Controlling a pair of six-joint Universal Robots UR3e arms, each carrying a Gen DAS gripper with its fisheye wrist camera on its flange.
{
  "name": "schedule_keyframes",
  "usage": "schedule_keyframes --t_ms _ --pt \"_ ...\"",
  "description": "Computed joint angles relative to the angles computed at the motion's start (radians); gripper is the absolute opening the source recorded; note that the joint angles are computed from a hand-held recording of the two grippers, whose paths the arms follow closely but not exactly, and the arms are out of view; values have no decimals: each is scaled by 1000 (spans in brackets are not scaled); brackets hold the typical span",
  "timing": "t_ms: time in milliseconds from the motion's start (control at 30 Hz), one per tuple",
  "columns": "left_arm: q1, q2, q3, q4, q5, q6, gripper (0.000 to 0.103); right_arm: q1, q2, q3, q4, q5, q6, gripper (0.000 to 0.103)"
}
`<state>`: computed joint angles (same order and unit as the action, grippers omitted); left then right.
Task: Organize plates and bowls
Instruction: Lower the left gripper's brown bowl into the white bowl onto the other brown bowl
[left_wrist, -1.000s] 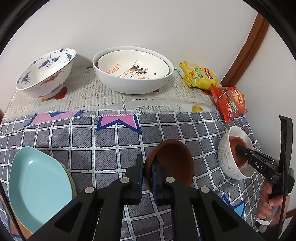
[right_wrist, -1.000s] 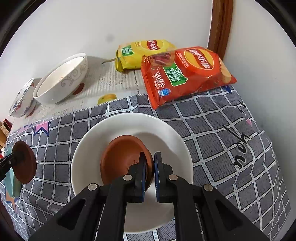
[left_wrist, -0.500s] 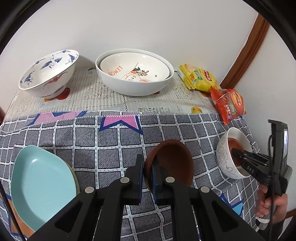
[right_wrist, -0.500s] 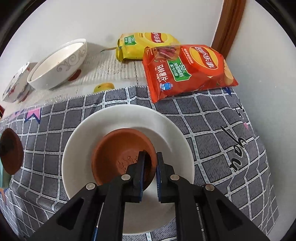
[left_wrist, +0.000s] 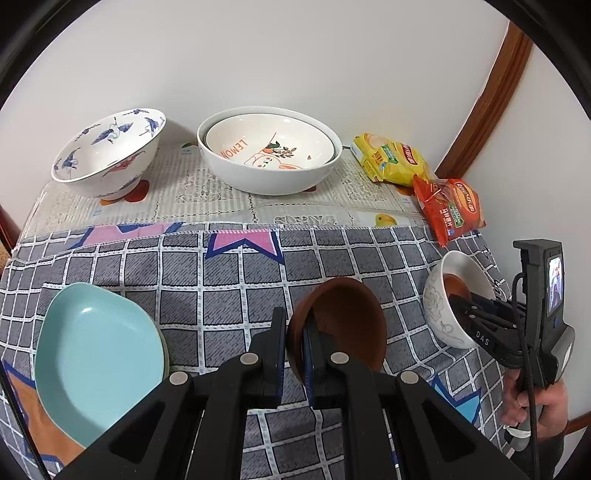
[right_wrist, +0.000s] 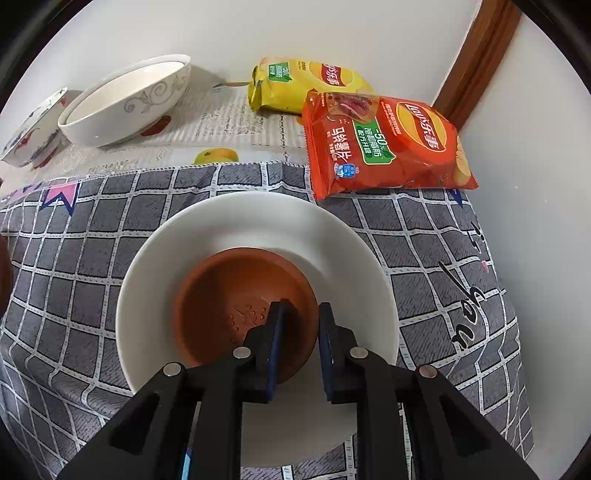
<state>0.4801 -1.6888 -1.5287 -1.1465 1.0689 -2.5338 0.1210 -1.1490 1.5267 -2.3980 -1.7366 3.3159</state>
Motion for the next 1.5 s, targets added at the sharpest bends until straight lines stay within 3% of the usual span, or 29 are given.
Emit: schedule_keyframes --t_ms 67,400,633,900,1133,1500 --pt "-1 14 -3 -9 -2 5 8 -5 -29 28 -19 20 0 30" --pt "-73 92 -7 -43 -27 -29 8 -117 -411 355 -167 156 18 31" --pt "-198 101 -25 -12 -7 -114 8 -276 -695 581 -151 262 -35 35" --pt "-348 28 14 51 33 -229 8 -448 -890 749 -89 374 -126 35" --pt "-435 -85 78 96 87 -315 8 -528 -976 823 -59 458 -151 35" --pt "-478 -226 166 97 93 -364 9 -509 -942 850 -100 472 -137 35"
